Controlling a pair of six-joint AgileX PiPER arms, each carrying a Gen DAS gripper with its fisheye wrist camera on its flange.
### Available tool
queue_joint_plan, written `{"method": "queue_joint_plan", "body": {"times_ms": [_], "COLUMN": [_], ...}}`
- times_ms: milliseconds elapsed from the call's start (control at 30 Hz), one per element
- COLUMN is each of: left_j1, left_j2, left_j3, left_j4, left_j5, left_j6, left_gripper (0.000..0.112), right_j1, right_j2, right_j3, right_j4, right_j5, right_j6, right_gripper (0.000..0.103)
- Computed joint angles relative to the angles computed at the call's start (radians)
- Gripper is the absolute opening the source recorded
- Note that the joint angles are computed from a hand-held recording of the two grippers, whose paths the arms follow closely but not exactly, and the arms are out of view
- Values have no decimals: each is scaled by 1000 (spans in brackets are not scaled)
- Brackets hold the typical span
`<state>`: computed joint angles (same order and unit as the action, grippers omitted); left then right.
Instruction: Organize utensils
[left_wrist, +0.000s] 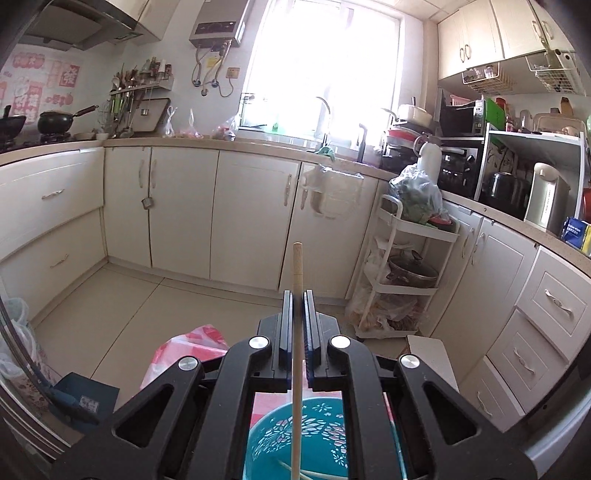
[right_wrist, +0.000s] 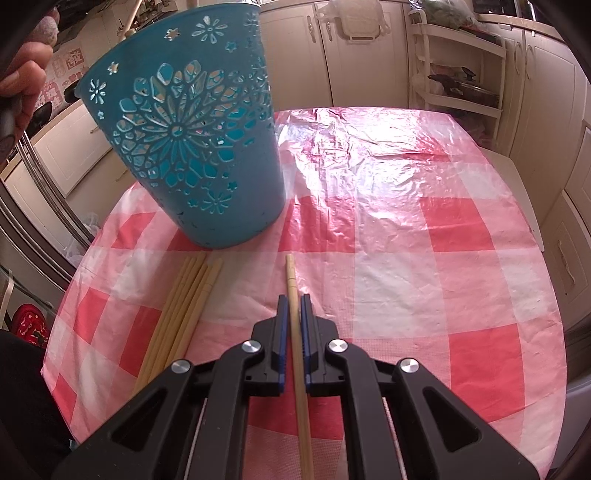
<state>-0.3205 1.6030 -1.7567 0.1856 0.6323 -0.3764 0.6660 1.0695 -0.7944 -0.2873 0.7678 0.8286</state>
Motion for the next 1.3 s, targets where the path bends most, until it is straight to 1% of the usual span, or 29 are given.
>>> {"method": "queue_joint_plan", "body": {"times_ms": [100,200,333,467,533,600,633,700,800,867,933,1000,1033,1100,1167,1233,1300], "left_j1": [-4,0,-10,-17,-19,-18,-23,-33,-48,-46,-41,-26,-13,33,99,183,263], "left_j2": [-5,-19,-36,-46,-52,-62,-71,-88,-126,-146,-164,-196,-214,-255,-289,-301,-286], "left_j3": [73,144,207,238,243,249,258,270,311,325,334,349,357,382,402,411,398], "left_j4": [27,21,49,40,38,23,39,58,84,72,57,29,12,-41,-106,-181,-261], "left_j5": [-29,-53,-55,-22,3,19,28,38,47,58,73,87,93,95,94,99,118], "left_j6": [-25,-26,-24,12,15,30,21,10,-7,3,19,50,66,108,148,192,230], "left_gripper": [5,5,5,9,15,26,30,42,50,55,58,65,68,80,85,86,86], "right_j1": [0,-1,2,10,12,16,18,23,38,65,95,110,106,87,80,90,96], "right_j2": [1,0,3,5,4,5,6,5,7,19,33,41,41,33,30,35,44], "right_j3": [-1,-1,-2,-4,-3,-4,-5,-3,-6,-16,-29,-37,-37,-35,-36,-43,-54], "right_j4": [0,-1,-7,-19,-22,-28,-31,-35,-39,-64,-96,-111,-106,-76,-64,-71,-77], "right_j5": [0,1,2,7,8,11,12,13,12,25,45,60,60,52,52,68,86], "right_j6": [0,-1,3,15,17,22,25,29,23,33,51,61,56,33,26,23,16], "right_gripper": [7,7,7,7,7,7,7,8,16,24,27,28,28,28,28,28,28]}}
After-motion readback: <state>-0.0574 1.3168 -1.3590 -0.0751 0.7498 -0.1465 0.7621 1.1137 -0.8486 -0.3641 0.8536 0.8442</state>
